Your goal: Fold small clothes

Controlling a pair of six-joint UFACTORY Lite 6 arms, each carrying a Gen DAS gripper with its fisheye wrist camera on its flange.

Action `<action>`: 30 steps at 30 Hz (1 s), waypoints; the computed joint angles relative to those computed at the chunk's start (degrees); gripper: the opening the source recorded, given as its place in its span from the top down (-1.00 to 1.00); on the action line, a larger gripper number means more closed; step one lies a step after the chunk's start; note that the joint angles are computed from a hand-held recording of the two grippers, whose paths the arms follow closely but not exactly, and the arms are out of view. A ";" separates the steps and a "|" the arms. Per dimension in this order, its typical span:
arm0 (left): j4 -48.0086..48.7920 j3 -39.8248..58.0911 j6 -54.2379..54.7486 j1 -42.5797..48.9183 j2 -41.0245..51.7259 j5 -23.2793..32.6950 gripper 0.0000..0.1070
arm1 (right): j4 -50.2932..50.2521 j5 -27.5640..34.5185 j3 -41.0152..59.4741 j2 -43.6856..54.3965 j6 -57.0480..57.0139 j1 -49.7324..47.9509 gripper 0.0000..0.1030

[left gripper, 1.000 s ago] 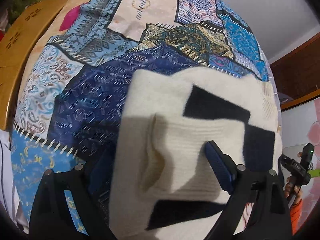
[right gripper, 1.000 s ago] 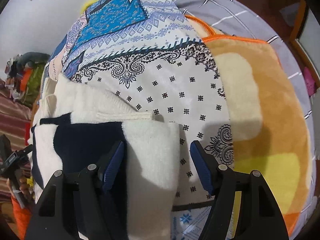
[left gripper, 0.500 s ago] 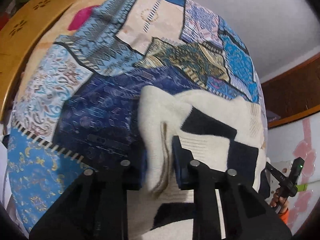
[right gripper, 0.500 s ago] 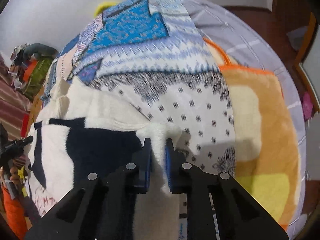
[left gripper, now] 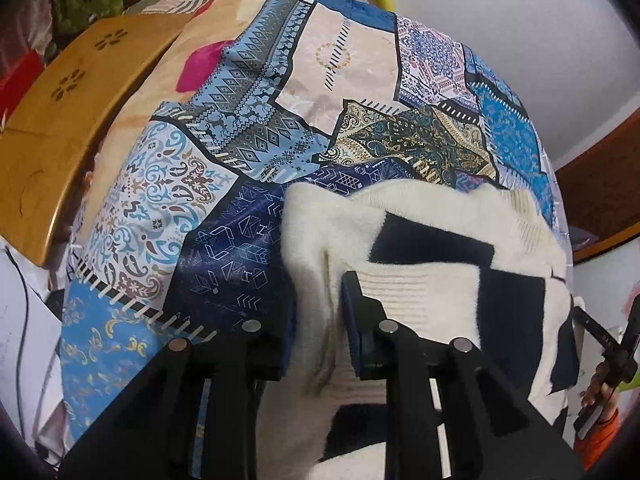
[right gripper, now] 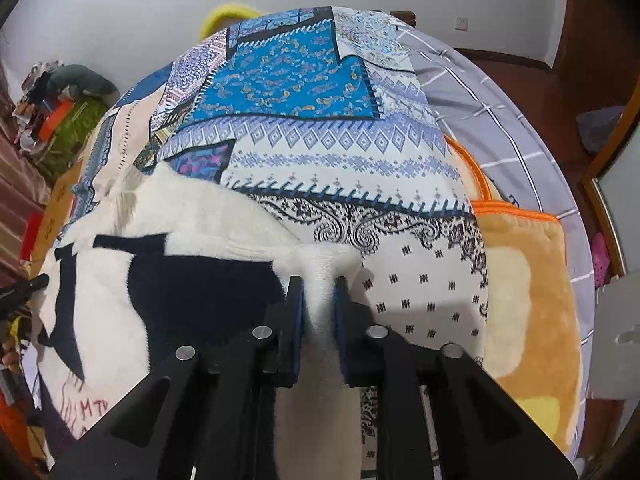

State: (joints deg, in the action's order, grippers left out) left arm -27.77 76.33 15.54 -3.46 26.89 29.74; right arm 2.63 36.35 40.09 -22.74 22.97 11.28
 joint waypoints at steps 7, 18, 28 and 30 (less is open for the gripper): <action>11.49 -3.13 -8.99 -2.52 -4.82 -1.30 0.55 | 0.58 6.05 -0.72 -5.73 -0.28 -0.89 0.53; 24.28 -11.88 -17.20 -7.61 -22.92 0.27 0.45 | -11.92 18.45 5.72 -16.23 14.30 12.86 0.12; 29.34 -17.84 -21.34 -11.87 -41.13 5.51 -0.24 | -25.17 32.66 12.24 -20.12 34.39 36.80 -0.24; 27.34 -19.18 -19.96 -11.59 -44.00 6.48 -0.35 | -27.55 35.75 12.23 -20.53 39.14 42.65 -0.27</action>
State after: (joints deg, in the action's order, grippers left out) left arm -0.43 57.15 -4.42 -15.05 -17.11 36.22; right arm -24.93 72.10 52.32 -43.27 62.11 53.94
